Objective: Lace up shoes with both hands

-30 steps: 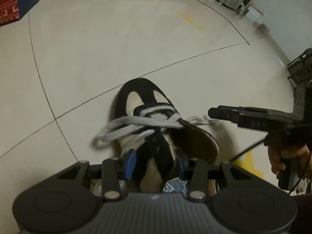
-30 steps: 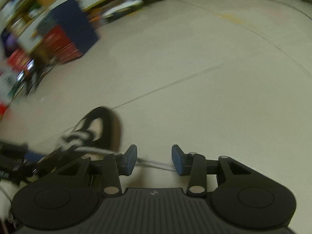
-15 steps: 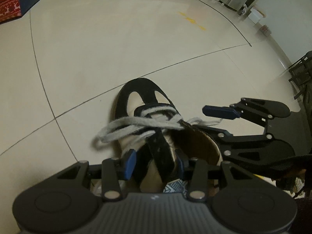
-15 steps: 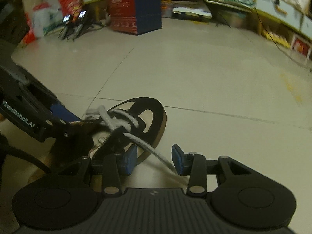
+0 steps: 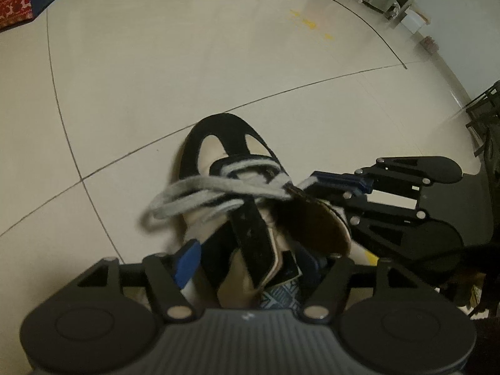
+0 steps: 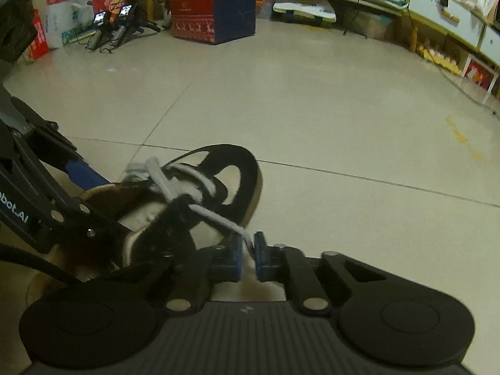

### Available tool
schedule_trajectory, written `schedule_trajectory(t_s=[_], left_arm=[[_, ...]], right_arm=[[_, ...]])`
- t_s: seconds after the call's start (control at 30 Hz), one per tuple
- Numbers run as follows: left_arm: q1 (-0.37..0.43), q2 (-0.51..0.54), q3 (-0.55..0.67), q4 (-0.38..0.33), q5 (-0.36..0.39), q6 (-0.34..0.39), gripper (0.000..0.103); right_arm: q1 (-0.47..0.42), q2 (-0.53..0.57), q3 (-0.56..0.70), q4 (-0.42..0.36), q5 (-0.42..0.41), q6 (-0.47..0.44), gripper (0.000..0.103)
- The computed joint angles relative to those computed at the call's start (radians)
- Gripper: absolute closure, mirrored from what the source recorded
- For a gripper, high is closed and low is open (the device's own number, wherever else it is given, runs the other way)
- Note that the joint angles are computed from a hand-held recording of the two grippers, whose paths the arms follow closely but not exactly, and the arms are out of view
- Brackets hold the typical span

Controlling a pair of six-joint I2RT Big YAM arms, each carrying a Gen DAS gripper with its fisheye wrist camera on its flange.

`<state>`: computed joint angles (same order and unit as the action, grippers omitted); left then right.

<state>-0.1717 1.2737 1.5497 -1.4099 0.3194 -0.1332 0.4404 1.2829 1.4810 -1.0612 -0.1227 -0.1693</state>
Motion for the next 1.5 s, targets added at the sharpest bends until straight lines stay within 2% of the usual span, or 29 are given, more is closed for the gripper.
schedule_trajectory(t_s=[0.23,0.3,0.4,0.47,0.6,0.73,0.93,1.03,1.13,1.2,1.33,1.4,1.43,1.47,1.5], left_arm=[[0.003,0.005,-0.004,-0.015,-0.006,-0.007,0.034],[0.026,0.018,-0.007,-0.046,0.027,-0.06,0.035],[0.062,0.022,-0.023,-0.053,0.096,-0.134,0.035],[0.069,0.02,-0.027,-0.053,0.107,-0.134,0.035],[0.063,0.01,-0.029,-0.049,0.08,-0.113,0.035],[0.071,0.008,-0.035,-0.05,0.098,-0.141,0.034],[0.063,0.005,-0.03,-0.049,0.083,-0.13,0.034],[0.061,0.002,-0.034,-0.041,0.075,-0.124,0.033],[0.066,0.002,-0.038,-0.039,0.075,-0.118,0.029],[0.068,0.006,-0.04,-0.036,0.069,-0.121,0.022],[0.073,0.014,-0.043,-0.045,0.067,-0.12,0.012],[0.073,0.019,-0.044,-0.049,0.076,-0.121,0.008],[0.073,0.018,-0.045,-0.053,0.079,-0.123,0.008],[0.071,0.02,-0.046,-0.054,0.082,-0.125,0.006],[0.069,0.023,-0.046,-0.055,0.086,-0.127,0.006]], right_arm=[[0.011,-0.008,-0.008,0.01,0.054,0.024,0.1],[0.011,-0.006,-0.006,0.006,0.057,0.025,0.101],[0.005,-0.009,-0.008,0.006,0.069,0.021,0.101],[-0.002,-0.011,-0.01,0.006,0.079,0.038,0.101],[-0.016,-0.005,-0.007,-0.02,0.112,0.085,0.101],[-0.042,0.0,-0.004,-0.042,0.126,0.114,0.101],[-0.058,-0.006,-0.009,-0.039,0.164,0.096,0.101],[-0.068,0.001,-0.009,-0.055,0.204,0.125,0.102],[-0.08,0.014,-0.005,-0.088,0.222,0.167,0.102],[-0.088,0.02,-0.004,-0.107,0.21,0.189,0.102],[-0.107,0.005,-0.012,-0.101,0.112,0.174,0.098],[-0.098,-0.009,-0.021,-0.081,0.09,0.124,0.086],[-0.091,-0.015,-0.024,-0.073,0.082,0.099,0.068],[-0.085,-0.019,-0.026,-0.062,0.067,0.068,0.06],[-0.073,-0.026,-0.032,-0.048,0.057,0.038,0.061]])
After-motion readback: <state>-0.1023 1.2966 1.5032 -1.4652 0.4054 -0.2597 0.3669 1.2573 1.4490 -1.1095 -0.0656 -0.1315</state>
